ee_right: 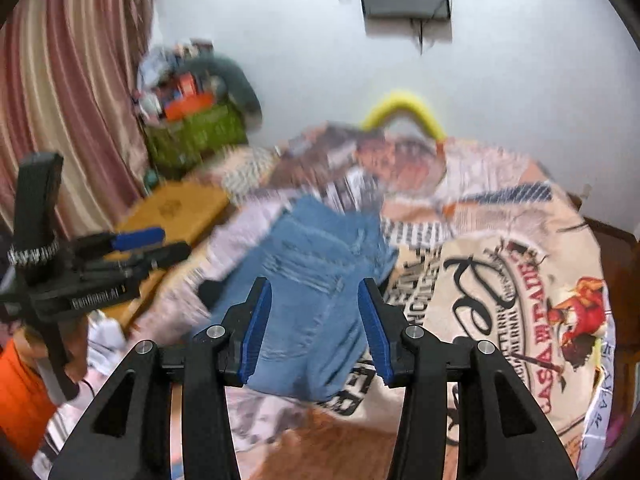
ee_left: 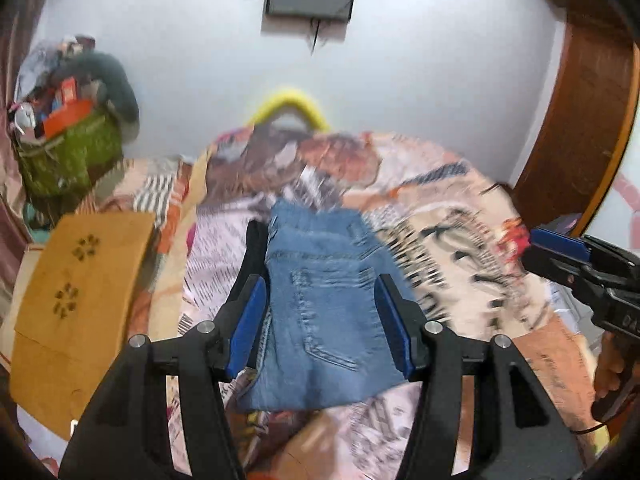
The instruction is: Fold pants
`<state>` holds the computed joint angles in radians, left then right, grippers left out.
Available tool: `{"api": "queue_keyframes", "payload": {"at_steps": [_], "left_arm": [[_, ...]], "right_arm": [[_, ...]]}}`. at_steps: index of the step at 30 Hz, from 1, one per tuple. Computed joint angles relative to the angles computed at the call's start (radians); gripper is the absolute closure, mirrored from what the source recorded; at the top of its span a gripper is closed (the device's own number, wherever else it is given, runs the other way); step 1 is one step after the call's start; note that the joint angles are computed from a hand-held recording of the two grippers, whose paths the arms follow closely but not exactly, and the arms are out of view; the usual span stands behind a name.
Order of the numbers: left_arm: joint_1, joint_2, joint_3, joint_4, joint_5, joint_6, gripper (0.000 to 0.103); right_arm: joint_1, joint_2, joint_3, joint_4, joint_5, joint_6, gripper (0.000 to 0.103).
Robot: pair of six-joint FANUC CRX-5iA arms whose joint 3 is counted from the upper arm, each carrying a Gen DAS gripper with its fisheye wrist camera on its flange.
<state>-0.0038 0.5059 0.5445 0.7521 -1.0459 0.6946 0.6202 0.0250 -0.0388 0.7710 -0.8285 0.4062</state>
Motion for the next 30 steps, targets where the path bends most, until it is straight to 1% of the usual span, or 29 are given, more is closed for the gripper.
{"api": "queue_keyframes", "payload": {"at_steps": [2,3,6,7,9,11,14,17,18,19,20,21,22,24,27,29,30], "left_arm": [[0.019,-0.086,-0.097,0.077,0.027,-0.046,0.048],[0.023,-0.112,-0.126,0.099,0.039,-0.060,0.048],[0.045,-0.241,-0.268,0.207,0.097,-0.147,0.048],[0.052,-0.267,-0.292,0.231,0.097,-0.163,0.048],[0.066,-0.321,-0.335,0.276,0.080,-0.195,0.048],[0.071,-0.390,-0.411,0.335,0.112,-0.255,0.048],[0.076,-0.489,-0.522,0.423,0.154,-0.350,0.048],[0.080,-0.575,-0.612,0.477,0.197,-0.406,0.043],[0.084,-0.597,-0.633,0.487,0.206,-0.418,0.038],[0.088,-0.625,-0.662,0.510,0.212,-0.441,0.030],[0.087,-0.643,-0.684,0.531,0.222,-0.459,0.025],[0.090,-0.660,-0.703,0.547,0.230,-0.475,0.017],[0.091,-0.679,-0.725,0.565,0.244,-0.497,0.013],[0.097,-0.703,-0.752,0.585,0.246,-0.520,0.009],[0.113,-0.719,-0.768,0.590,0.234,-0.507,0.002],[0.126,-0.724,-0.776,0.595,0.226,-0.491,0.000],[0.129,-0.724,-0.778,0.593,0.224,-0.485,0.000]], "right_arm": [[0.029,-0.034,-0.027,0.088,0.005,-0.068,0.062],[0.049,-0.058,-0.048,0.135,0.003,-0.107,0.062],[0.095,-0.098,-0.083,0.252,-0.008,-0.188,0.062],[0.113,-0.114,-0.099,0.290,-0.015,-0.211,0.062],[0.154,-0.143,-0.131,0.383,-0.045,-0.273,0.062],[0.199,-0.157,-0.148,0.463,-0.103,-0.314,0.062],[0.250,-0.173,-0.165,0.526,-0.168,-0.349,0.062],[0.297,-0.190,-0.183,0.578,-0.213,-0.383,0.062],[0.313,-0.193,-0.190,0.599,-0.234,-0.390,0.062],[0.325,-0.193,-0.193,0.613,-0.254,-0.393,0.059],[0.339,-0.189,-0.191,0.621,-0.280,-0.392,0.055],[0.351,-0.187,-0.193,0.631,-0.303,-0.399,0.044],[0.361,-0.186,-0.194,0.641,-0.318,-0.409,0.036],[0.367,-0.182,-0.197,0.658,-0.337,-0.425,0.031],[0.376,-0.180,-0.193,0.655,-0.351,-0.440,0.020],[0.376,-0.172,-0.190,0.657,-0.371,-0.454,0.014],[0.381,-0.164,-0.184,0.658,-0.393,-0.455,0.010]]}}
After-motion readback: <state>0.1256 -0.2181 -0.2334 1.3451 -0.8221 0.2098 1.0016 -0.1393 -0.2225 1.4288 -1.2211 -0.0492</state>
